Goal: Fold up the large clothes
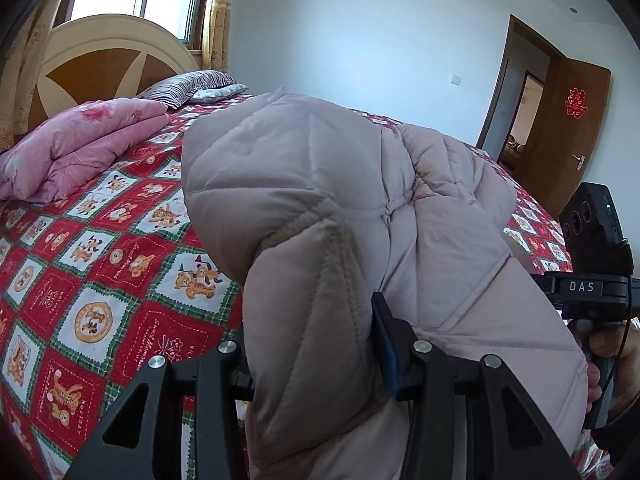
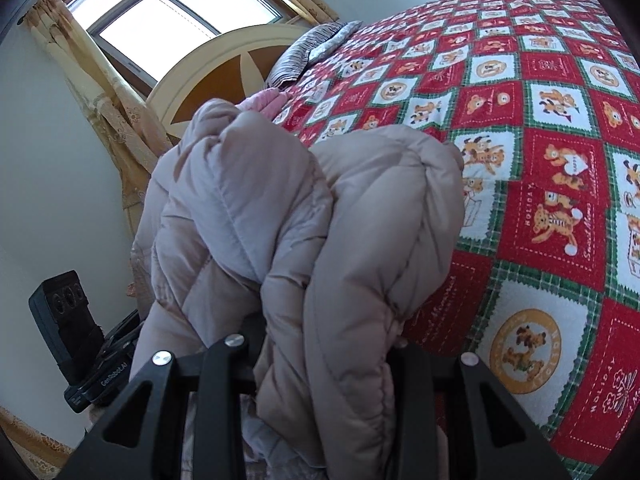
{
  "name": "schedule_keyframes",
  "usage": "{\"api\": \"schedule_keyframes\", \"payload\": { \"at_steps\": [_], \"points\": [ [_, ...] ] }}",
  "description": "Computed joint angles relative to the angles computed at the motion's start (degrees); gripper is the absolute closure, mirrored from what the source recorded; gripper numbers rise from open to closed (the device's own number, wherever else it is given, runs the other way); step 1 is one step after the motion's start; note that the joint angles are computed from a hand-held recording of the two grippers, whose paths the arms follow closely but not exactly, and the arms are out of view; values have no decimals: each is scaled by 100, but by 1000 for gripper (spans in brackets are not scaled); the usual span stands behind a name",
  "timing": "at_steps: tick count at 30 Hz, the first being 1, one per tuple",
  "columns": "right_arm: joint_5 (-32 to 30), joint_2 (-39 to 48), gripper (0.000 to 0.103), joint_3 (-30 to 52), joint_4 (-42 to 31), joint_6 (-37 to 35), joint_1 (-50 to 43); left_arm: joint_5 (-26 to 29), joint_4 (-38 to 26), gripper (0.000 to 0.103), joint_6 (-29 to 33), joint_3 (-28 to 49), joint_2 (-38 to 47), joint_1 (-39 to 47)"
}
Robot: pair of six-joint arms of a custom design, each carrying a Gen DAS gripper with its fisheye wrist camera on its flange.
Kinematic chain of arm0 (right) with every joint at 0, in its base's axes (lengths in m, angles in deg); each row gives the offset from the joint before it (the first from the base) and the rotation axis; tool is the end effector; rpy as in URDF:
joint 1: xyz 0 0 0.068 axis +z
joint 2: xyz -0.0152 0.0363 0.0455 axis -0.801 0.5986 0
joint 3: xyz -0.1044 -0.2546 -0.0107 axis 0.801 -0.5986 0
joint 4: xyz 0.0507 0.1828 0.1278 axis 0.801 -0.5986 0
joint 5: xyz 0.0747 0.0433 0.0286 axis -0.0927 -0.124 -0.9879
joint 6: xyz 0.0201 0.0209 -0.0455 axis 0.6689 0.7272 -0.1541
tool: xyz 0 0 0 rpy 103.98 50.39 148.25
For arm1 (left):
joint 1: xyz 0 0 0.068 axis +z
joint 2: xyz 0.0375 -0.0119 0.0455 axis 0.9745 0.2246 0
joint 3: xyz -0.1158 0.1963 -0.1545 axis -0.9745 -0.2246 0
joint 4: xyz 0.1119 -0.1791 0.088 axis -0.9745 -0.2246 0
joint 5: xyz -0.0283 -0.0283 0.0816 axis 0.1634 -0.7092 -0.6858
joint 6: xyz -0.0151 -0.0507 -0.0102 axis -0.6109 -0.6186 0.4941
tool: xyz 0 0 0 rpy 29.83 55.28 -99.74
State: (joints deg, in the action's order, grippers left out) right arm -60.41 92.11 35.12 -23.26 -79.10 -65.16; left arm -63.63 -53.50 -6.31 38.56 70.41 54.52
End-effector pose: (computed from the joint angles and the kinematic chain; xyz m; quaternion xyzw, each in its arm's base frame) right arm 0.2252 -0.0178 0.2069 -0.2145 0.8621 0.4108 0.2048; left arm 0.0981 -0.0298 0.1684 -0.0829 0.8904 -0.0560 0.4441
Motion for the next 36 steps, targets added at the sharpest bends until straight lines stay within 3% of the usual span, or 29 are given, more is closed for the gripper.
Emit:
{"api": "schedule_keyframes", "payload": {
  "at_steps": [16,19,23,36],
  "points": [
    [126,268,67,-130,581,453,96,485,701,52,484,-363,385,776],
    [167,284,67,-149,699,550,122,466,850,47,542,-449,463,859],
    [269,209,65,-254,928,689,174,49,976,38,505,-545,550,616],
    [537,219,57,-538,1657,1086,310,-82,1545,9,482,-848,790,899]
  ]
}}
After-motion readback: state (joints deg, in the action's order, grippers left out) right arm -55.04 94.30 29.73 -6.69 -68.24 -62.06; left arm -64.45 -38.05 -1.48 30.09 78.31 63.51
